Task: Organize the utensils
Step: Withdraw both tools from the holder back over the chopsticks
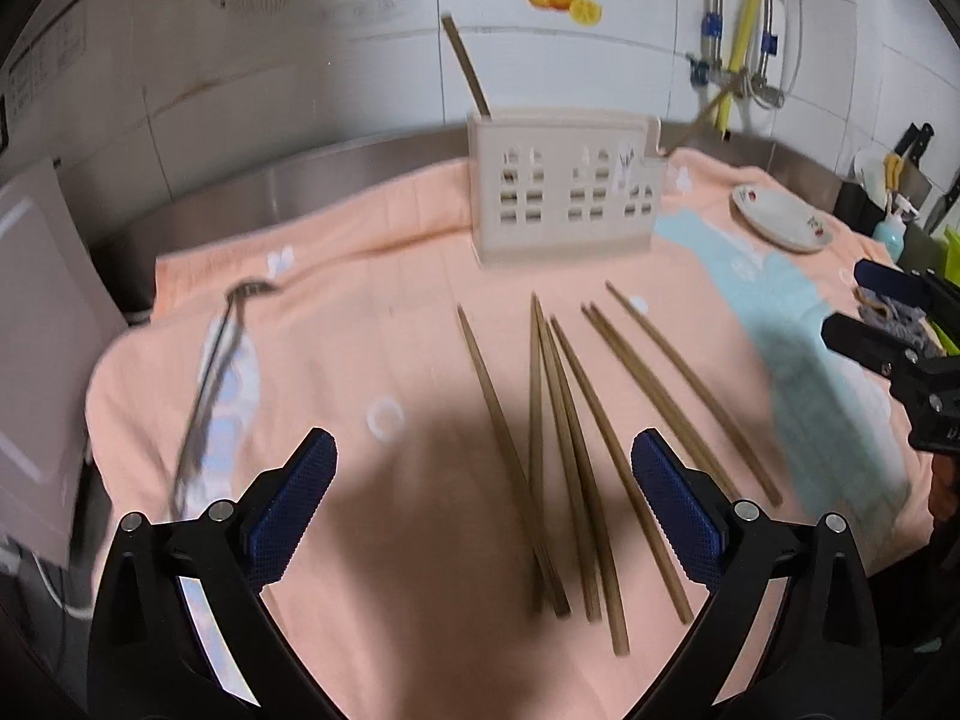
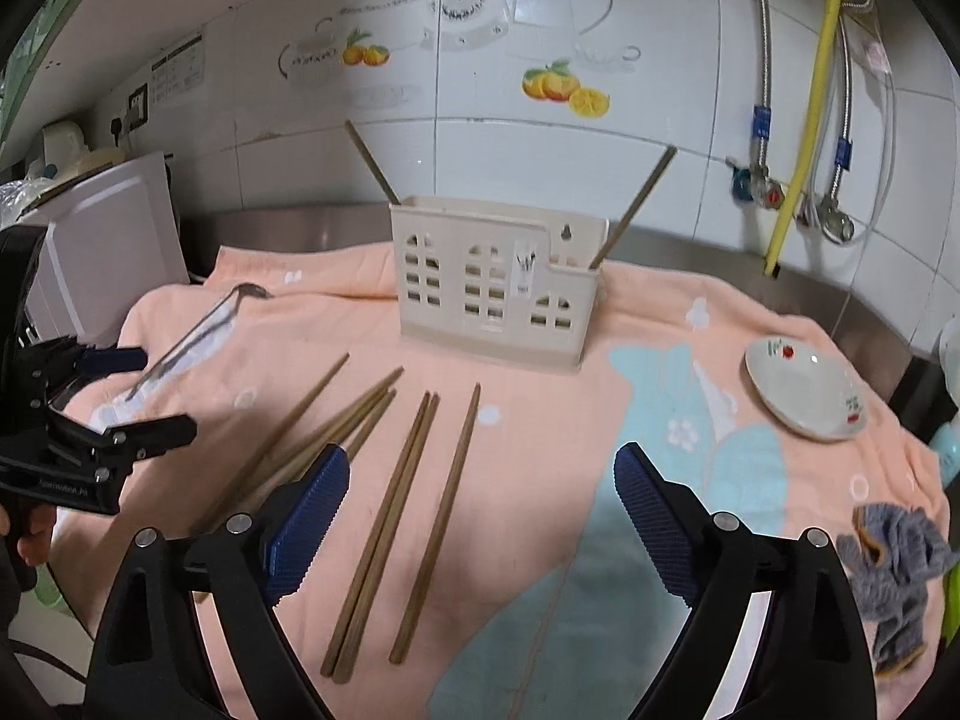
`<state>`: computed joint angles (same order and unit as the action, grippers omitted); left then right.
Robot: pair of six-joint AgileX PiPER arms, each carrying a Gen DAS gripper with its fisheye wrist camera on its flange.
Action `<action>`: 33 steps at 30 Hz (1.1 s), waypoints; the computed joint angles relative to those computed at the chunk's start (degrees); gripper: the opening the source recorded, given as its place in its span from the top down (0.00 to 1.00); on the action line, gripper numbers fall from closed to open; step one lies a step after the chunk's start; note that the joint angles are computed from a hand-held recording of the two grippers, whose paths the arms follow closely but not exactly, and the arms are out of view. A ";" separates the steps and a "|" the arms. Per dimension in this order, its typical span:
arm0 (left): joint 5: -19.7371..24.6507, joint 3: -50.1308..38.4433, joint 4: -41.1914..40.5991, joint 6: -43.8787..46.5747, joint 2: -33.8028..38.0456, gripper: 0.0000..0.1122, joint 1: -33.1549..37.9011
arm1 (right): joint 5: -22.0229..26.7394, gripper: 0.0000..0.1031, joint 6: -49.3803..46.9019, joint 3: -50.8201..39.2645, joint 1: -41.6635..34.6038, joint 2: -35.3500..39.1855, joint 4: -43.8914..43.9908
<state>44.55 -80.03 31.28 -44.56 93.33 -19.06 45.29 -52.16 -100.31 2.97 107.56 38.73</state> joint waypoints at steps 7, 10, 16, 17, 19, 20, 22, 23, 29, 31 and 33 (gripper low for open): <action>-1.82 4.86 -1.99 -4.12 0.27 0.13 -0.24 | 0.58 0.15 0.61 1.91 -0.65 0.24 -0.56; -1.85 5.68 -2.65 -4.77 1.16 0.13 -0.24 | 0.73 0.14 0.48 2.45 -0.87 0.36 -0.51; -2.95 6.97 -2.61 -6.73 1.61 0.14 0.00 | 1.58 0.14 0.95 2.31 -0.79 1.24 -1.10; -3.34 7.16 -2.74 -7.14 1.55 0.14 0.21 | 1.52 0.14 0.92 2.48 -0.67 1.31 -1.19; -3.92 7.61 -2.70 -8.02 1.38 0.17 0.51 | 1.43 0.14 0.81 2.85 -0.40 1.33 -1.35; -4.32 7.82 -3.03 -7.91 1.27 0.20 0.68 | 1.42 0.14 0.75 2.98 -0.27 1.39 -1.43; -5.46 8.07 -5.15 -6.85 1.20 0.31 1.37 | 1.34 0.14 0.75 3.10 -0.16 1.44 -1.47; -5.80 8.18 -5.58 -6.69 1.19 0.32 1.56 | 1.39 0.14 0.96 3.07 -0.09 1.52 -1.55; -7.71 7.81 -8.12 -4.97 1.63 0.54 1.91 | 1.32 0.14 1.37 3.25 -0.02 1.80 -1.89; -8.33 7.37 -9.69 -3.69 1.97 0.67 2.21 | 1.39 0.14 1.55 3.26 -0.01 1.93 -2.01; -8.53 6.74 -10.75 -2.49 2.48 0.73 2.24 | 1.47 0.14 1.58 3.41 0.04 2.06 -2.10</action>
<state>36.02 -73.29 20.53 -47.05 95.81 -16.83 46.76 -50.58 -96.91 3.01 109.62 36.63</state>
